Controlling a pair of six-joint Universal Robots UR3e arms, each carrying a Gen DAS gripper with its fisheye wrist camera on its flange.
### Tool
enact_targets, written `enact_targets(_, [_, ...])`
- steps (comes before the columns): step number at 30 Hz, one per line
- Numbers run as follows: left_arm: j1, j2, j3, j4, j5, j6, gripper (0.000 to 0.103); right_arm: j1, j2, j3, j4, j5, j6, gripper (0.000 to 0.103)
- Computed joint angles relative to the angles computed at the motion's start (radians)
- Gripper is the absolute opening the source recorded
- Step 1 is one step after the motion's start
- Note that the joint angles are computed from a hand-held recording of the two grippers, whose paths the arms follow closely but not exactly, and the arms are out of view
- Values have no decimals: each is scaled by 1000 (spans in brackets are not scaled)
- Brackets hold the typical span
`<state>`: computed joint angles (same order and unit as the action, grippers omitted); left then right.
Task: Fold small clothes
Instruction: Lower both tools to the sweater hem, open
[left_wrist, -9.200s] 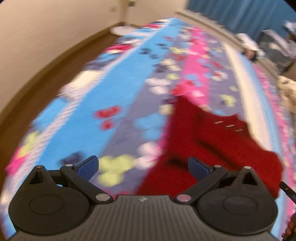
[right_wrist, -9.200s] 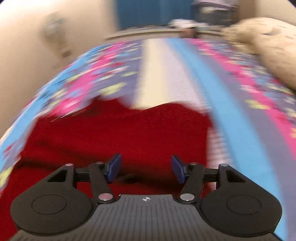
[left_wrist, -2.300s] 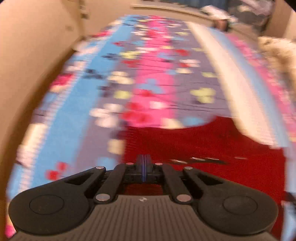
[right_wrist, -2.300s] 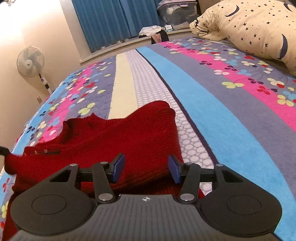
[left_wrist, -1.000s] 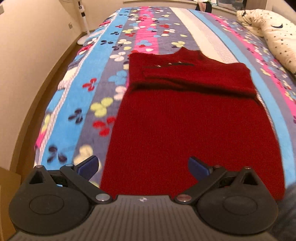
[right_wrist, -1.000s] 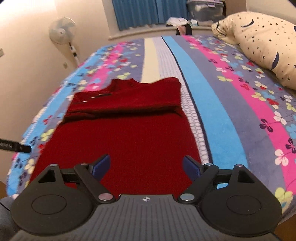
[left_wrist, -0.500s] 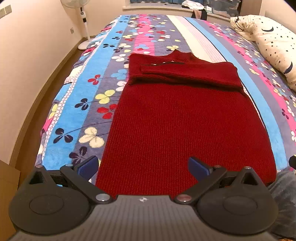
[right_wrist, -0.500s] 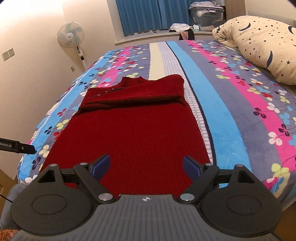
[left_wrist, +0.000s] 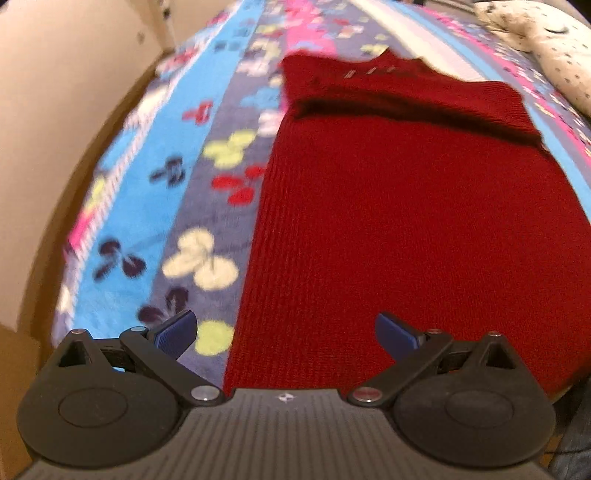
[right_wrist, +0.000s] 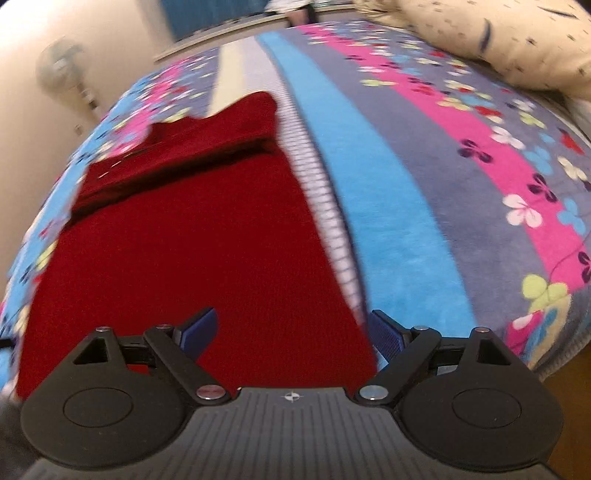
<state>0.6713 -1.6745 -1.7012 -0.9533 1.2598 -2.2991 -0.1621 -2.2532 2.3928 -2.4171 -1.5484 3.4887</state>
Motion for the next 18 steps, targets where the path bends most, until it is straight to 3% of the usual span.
enact_targets(3, [-22,-136,110,-49,36,-48,103,-115,62,40,-28,81,-64,89])
enact_targets(7, [-55,-264,191,-46,103,-50,103,-141,244,74,-198,69,-108,89])
enact_targets(9, [-51,-296,214,-58,93,-37,103,-164,317,78,-242,88,-148,89])
enact_targets(13, [-32,-299,225,-86,74,-31,103,-205,363,87,-231,167,-230,92])
enact_targets(18, [-4,-271,208,-148,52,39,103,-270,238,90,-6,330,-393,85])
